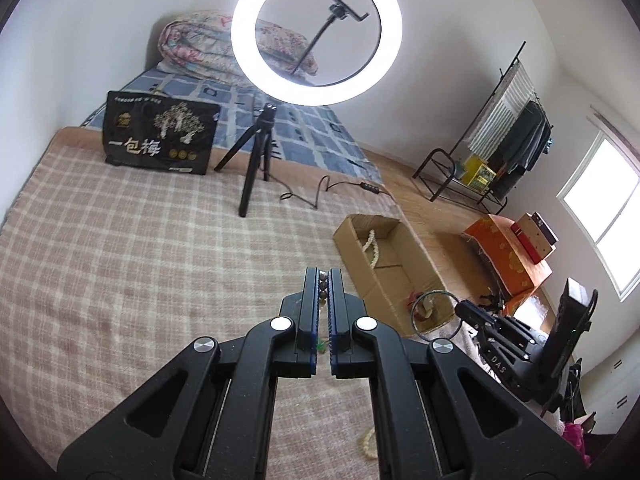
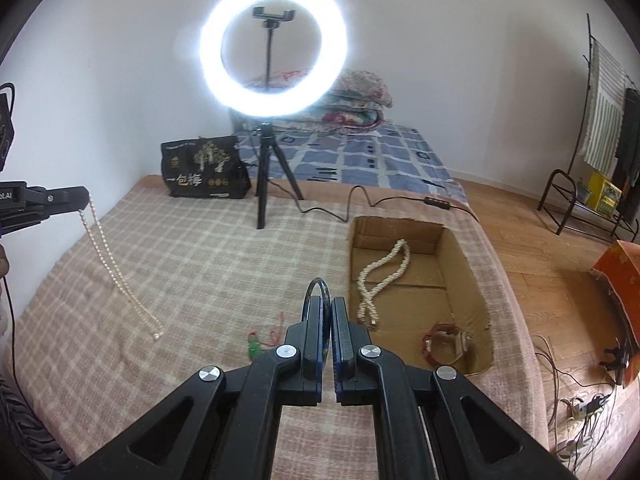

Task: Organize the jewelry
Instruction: 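Lift and carry the necklace and bangle with both tools over the cardboard box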

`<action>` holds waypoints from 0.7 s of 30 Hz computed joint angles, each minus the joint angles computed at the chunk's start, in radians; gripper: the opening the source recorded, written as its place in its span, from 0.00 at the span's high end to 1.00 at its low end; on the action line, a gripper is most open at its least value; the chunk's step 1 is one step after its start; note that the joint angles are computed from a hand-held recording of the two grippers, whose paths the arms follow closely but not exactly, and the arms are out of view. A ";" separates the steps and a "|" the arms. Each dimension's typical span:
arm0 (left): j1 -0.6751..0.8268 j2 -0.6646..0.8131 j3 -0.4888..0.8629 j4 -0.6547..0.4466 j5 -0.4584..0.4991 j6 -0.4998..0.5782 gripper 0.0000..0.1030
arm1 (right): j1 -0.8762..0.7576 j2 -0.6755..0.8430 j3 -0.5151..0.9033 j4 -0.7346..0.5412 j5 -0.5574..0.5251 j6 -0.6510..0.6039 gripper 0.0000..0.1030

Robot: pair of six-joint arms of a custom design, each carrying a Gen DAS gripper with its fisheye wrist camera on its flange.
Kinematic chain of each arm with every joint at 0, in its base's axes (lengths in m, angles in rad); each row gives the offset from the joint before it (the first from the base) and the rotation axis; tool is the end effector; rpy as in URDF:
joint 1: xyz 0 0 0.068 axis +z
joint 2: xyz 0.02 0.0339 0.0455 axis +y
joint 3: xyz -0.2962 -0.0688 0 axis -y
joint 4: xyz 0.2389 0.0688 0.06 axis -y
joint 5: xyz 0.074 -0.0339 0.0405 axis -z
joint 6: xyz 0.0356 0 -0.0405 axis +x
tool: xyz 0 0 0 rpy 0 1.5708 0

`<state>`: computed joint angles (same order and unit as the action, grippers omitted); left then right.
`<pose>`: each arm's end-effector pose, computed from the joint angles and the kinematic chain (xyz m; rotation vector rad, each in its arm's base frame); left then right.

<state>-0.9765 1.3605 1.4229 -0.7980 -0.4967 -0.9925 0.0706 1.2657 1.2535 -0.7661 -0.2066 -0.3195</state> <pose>0.1658 -0.2150 0.4073 -0.2695 2.2345 -0.5128 0.2470 0.0248 0.3767 -0.5505 2.2654 0.1186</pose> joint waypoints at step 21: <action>0.086 0.458 0.628 -0.014 0.153 0.247 0.98 | -0.186 0.155 0.063 0.025 -0.048 0.025 0.99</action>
